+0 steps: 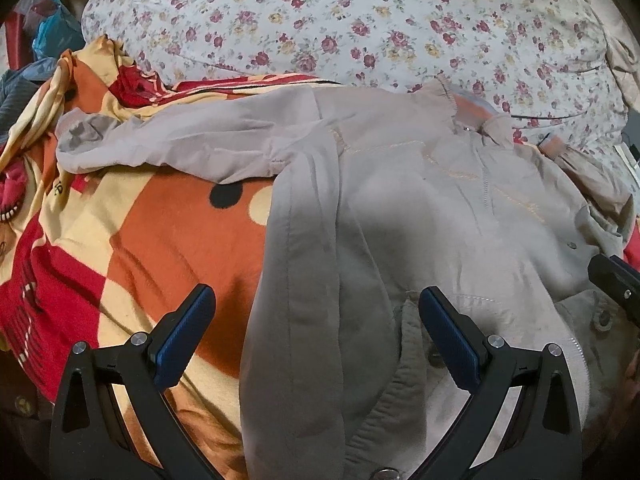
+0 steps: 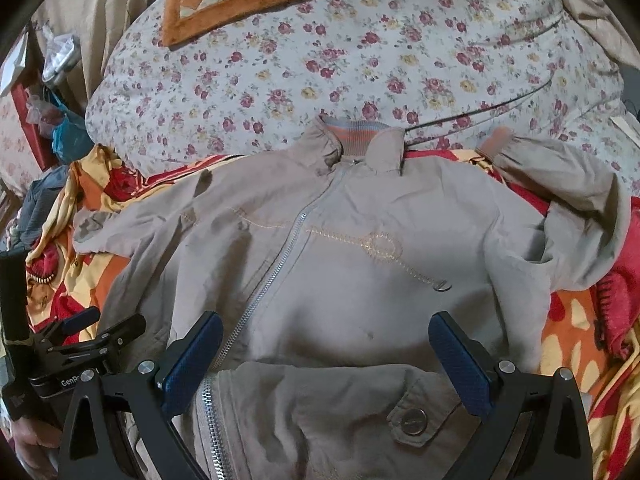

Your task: Fold large clothes

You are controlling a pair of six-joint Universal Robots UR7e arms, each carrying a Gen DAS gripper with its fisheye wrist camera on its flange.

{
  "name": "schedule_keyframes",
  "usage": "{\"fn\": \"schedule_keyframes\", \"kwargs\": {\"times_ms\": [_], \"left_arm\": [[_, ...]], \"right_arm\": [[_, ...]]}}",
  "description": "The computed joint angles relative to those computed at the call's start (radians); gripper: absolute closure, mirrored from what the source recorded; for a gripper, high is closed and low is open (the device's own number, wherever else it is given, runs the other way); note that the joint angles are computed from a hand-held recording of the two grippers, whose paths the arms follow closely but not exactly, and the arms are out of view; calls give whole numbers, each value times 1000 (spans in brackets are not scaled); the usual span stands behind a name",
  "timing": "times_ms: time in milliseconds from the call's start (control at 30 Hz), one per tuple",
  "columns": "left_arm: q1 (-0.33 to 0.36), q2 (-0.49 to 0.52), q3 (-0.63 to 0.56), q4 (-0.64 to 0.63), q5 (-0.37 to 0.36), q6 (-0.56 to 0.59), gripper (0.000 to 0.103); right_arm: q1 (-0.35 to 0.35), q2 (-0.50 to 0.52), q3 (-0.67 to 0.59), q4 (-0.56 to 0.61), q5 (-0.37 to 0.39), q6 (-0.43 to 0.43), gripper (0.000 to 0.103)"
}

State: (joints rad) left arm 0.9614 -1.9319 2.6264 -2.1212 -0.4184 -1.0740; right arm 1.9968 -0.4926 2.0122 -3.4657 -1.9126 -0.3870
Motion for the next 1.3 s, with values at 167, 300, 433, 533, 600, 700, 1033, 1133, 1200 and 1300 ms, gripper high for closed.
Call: {"fn": "schedule_keyframes", "kwargs": {"times_ms": [167,300,433,533,600,700,1033,1133,1200,1300], "left_arm": [[9,-9,4,-5,5,-5,1],[16,-12,-4,13,13,-20,1],[19,-17,-4,20,19,-23,1],[20,-20,-3,17,23,-17,1],[20,-21,-3,22,27,-21,1],[19,-28,-4,32,32,-25,1],[20,-109,-19,117,57,-37,1],[44,-173,-37,157,80,-32,1],[68,-211,-51,165,93,-19,1],[134,-272,-77,115,118,46,1]], "right_arm": [[2,10,-4,-1,-18,-7,1],[5,17,-15,-7,-39,-26,1],[12,27,-24,-17,-65,-32,1],[13,34,-31,-14,-69,-32,1],[18,42,-33,-25,-79,-41,1],[24,50,-33,-38,-89,-52,1],[38,56,-46,-18,-97,-49,1],[49,60,-59,-9,-106,-55,1],[55,63,-67,-5,-104,-62,1],[56,64,-74,7,-91,-55,1]]}}
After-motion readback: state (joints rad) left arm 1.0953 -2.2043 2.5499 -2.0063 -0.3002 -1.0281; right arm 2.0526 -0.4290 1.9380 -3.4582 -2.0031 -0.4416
